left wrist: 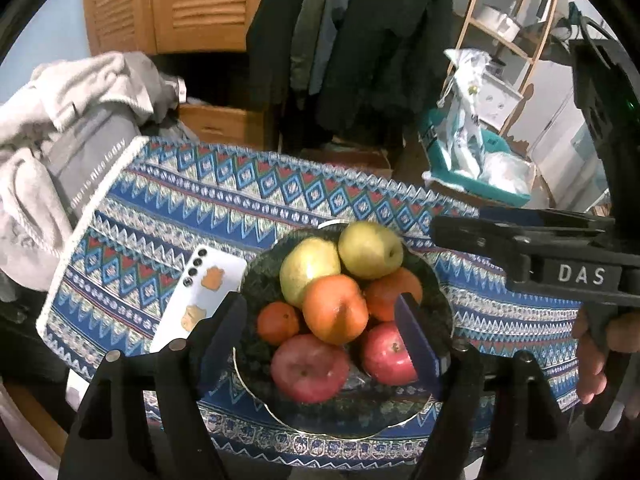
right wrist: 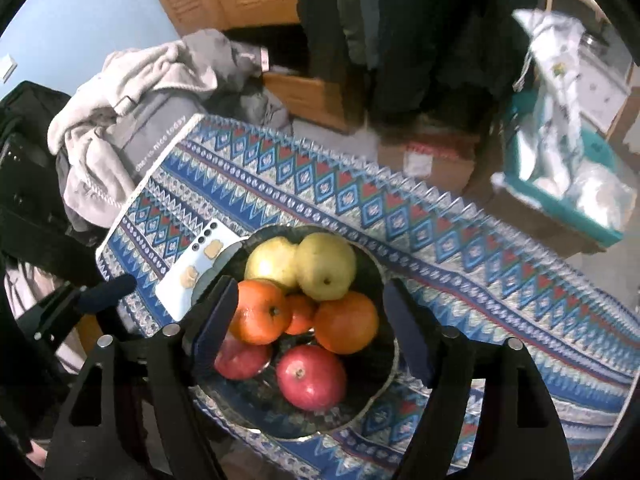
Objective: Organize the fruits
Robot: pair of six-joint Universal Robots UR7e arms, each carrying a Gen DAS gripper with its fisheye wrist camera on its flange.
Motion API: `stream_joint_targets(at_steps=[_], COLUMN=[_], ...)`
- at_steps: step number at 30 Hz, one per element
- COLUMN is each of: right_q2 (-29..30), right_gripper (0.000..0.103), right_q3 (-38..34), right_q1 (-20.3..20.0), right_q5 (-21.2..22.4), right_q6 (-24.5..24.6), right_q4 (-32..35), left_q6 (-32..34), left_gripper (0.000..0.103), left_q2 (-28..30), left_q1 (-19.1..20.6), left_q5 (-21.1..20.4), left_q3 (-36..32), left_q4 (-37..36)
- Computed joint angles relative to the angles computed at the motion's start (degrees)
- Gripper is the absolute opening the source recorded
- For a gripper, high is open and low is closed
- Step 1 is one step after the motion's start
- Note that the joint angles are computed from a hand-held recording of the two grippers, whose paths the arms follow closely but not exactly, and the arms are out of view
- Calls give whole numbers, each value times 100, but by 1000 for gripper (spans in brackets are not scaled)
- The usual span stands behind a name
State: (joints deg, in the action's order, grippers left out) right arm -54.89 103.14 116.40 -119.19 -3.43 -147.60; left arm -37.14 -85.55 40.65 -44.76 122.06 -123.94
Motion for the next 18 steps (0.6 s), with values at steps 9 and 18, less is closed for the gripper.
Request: stream_joint_targets(at_steps=[9, 18], right_q2=[-536, -974], right_gripper=[83, 87], right_q3=[350, 556], right_q1=[327, 529], right_q5=[-109, -114], right_q6=[-357, -630], right_q4=[-592, -1121], left_q6=[-185, -290], left_gripper=[82, 92], left_q2=[-219, -283], left_q1=[-462, -963], left_q5=[354, 847], left_q3=[-69, -198], left_q4=[261, 550])
